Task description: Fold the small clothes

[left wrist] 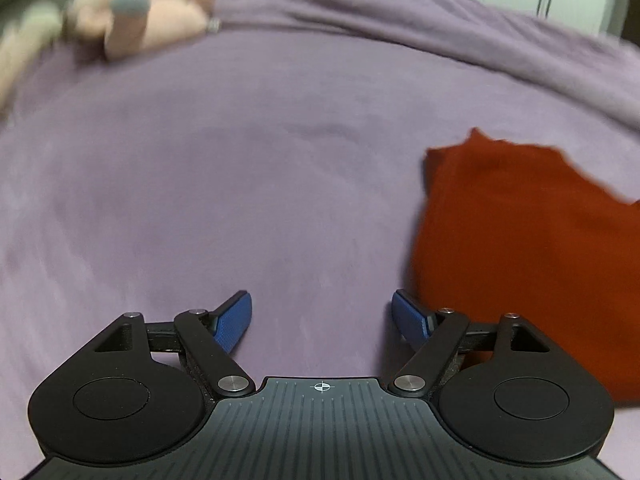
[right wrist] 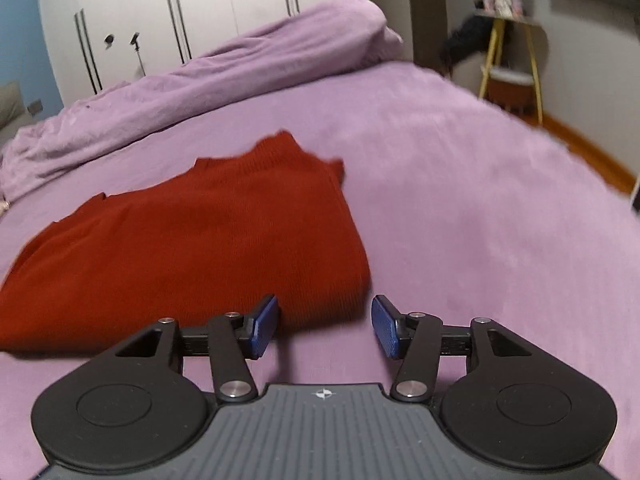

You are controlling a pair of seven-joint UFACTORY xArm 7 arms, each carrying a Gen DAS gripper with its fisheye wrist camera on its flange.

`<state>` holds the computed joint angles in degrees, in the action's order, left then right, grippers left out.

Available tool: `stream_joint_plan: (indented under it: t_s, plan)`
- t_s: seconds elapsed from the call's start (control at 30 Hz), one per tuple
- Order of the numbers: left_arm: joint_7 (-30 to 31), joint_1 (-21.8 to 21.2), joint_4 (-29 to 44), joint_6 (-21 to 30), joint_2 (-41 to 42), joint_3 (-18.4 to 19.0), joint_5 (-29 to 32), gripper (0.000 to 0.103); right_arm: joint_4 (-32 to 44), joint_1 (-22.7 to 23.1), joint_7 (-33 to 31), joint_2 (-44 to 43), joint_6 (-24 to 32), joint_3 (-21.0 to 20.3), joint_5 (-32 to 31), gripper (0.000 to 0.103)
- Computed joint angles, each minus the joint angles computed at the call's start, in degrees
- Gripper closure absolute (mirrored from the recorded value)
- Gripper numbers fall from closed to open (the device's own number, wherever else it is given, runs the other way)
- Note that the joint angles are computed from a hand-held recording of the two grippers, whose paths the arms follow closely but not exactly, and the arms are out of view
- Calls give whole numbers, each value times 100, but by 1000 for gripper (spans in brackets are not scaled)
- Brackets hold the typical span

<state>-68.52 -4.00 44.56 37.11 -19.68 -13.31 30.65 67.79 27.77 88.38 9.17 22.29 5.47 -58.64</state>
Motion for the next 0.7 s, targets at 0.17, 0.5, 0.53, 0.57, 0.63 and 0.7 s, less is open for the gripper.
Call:
stream_joint_plan:
  t_s: [0.17, 0.5, 0.53, 0.57, 0.63, 0.7]
  plan:
    - [203, -259, -645, -1203, -520, 418, -1255, 27, -176, -162, 512, 12, -1037, -134, 263, 52]
    - [1533, -1779, -1249, -3074, -471, 1593, -4152, 27, 65, 411, 1406, 681, -2580, -1189, 1194, 50]
    - [1656, -1851, -1305, -3176, -507, 1618, -4268, 26, 69, 481, 1405, 722, -2675, -1287, 1256, 51]
    - [1749, -1866, -1347, -3266, -521, 1583, -4336, 24, 88, 524, 1373, 773, -2741, -1348, 1332, 54]
    - [1887, -1723, -1317, -3138, -508, 1423, -4358, 24, 121, 376, 1108, 837, -2669, -1153, 1572, 74]
    - [1886, -1491, -1164, -3007, -301, 1224, -4358, 26, 133, 228, 820, 872, -2652, -969, 1784, 83]
